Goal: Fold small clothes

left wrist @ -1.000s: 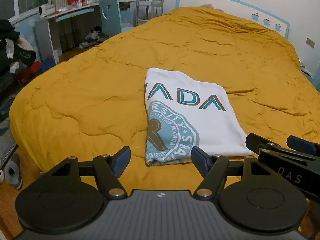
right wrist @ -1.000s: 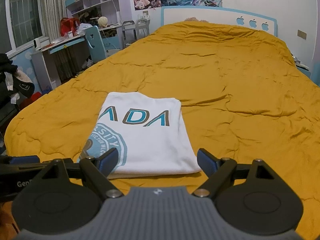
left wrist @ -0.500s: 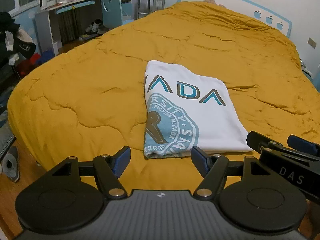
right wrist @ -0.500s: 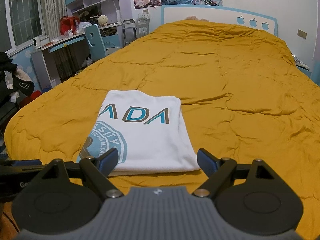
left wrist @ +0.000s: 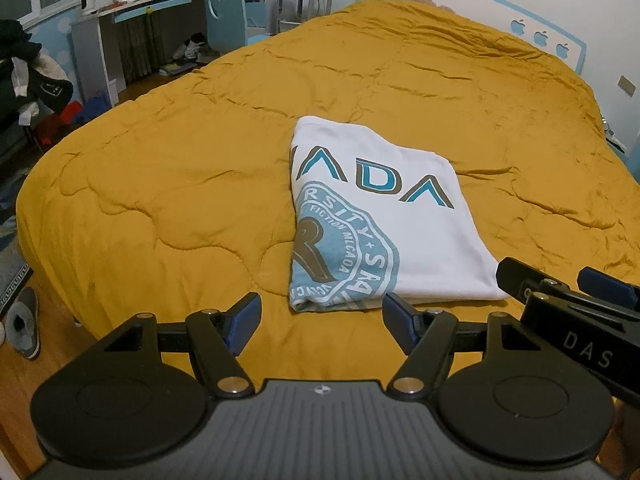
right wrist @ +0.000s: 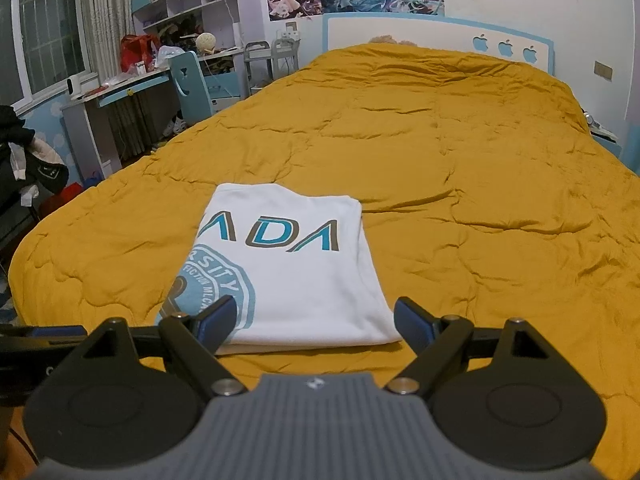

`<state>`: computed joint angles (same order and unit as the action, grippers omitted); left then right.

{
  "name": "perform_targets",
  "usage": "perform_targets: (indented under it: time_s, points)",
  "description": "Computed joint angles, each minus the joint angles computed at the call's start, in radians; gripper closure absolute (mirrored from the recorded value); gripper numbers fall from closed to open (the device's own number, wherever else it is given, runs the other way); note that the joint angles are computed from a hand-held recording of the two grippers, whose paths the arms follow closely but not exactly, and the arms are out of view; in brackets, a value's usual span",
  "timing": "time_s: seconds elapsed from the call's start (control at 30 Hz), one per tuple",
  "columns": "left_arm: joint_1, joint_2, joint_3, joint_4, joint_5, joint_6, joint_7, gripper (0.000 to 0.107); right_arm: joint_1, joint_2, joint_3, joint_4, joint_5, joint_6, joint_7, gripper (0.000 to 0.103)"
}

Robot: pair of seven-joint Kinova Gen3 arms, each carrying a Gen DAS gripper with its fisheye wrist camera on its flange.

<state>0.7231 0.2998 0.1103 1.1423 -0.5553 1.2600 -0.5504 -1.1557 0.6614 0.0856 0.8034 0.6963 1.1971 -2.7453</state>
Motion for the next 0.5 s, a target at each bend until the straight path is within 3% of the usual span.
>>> perform_targets:
  time_s: [0.5]
  points:
    - [0.002,0.009,-0.003,-0.019,0.009,0.026,-0.012,0.027,0.004,0.007,-0.001,-0.020,-0.016,0.018,0.017,0.021]
